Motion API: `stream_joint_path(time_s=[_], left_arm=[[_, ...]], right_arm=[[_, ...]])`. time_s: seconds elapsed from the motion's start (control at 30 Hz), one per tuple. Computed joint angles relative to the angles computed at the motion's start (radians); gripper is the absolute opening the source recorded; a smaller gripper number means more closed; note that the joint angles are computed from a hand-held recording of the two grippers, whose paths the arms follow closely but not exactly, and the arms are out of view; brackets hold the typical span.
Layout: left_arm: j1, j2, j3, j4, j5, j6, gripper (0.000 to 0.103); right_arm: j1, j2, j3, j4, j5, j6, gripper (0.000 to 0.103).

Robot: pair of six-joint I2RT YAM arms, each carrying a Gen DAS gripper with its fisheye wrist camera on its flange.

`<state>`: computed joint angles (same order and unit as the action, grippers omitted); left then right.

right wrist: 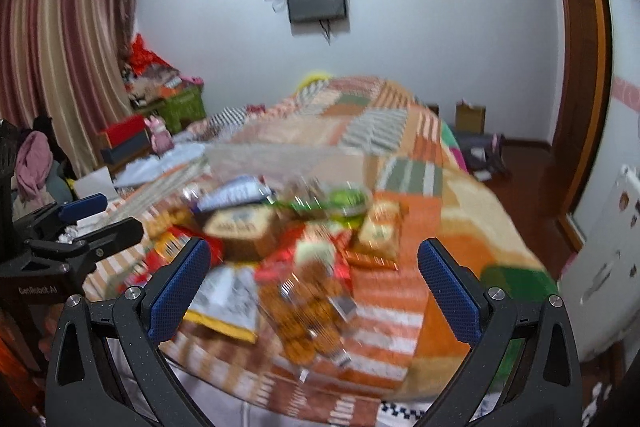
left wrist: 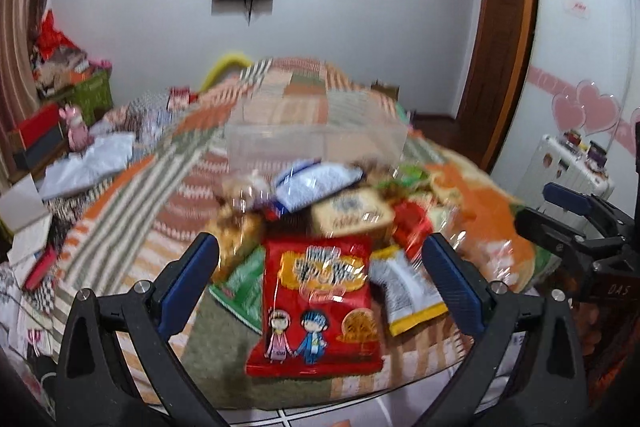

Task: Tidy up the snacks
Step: 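Grasp the red cartoon chip bag with the left gripper while the right grasps the clear fried-snack bag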

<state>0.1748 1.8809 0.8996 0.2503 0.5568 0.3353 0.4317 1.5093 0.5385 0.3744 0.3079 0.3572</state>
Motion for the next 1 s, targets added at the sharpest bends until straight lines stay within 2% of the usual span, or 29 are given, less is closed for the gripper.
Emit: stream_joint_path(time_s=[0.17, 0.3, 0.47, 0.83, 1.0], left_arm=[[-0.012, 0.110, 0.077, -0.061, -0.052, 0.008, 0.102], [-0.019, 0.178, 0.146, -0.136, -0.072, 0.011, 0.093], [-0.030, 0.230, 0.203, -0.198, -0.075, 0.019, 0.089], [-0.083, 0.234, 0.179, -0.119, -0.139, 0.047, 0.088], [-0.087, 0.266, 0.226, -0.160, -0.140, 0.070, 0.088]], right_arm=[[-0.060, 0.063, -0.010, -0.002, -0.092, 0.017, 0.103], [-0.096, 0.128, -0.002, 0.016, -0.176, 0.010, 0.103], [-0.144, 0.187, 0.013, 0.044, -0.286, 0.013, 0.103], [-0.129, 0.285, 0.082, 0.041, -0.313, -0.017, 0.083], [-0.130, 0.277, 0.067, 0.061, -0.311, -0.006, 0.075]])
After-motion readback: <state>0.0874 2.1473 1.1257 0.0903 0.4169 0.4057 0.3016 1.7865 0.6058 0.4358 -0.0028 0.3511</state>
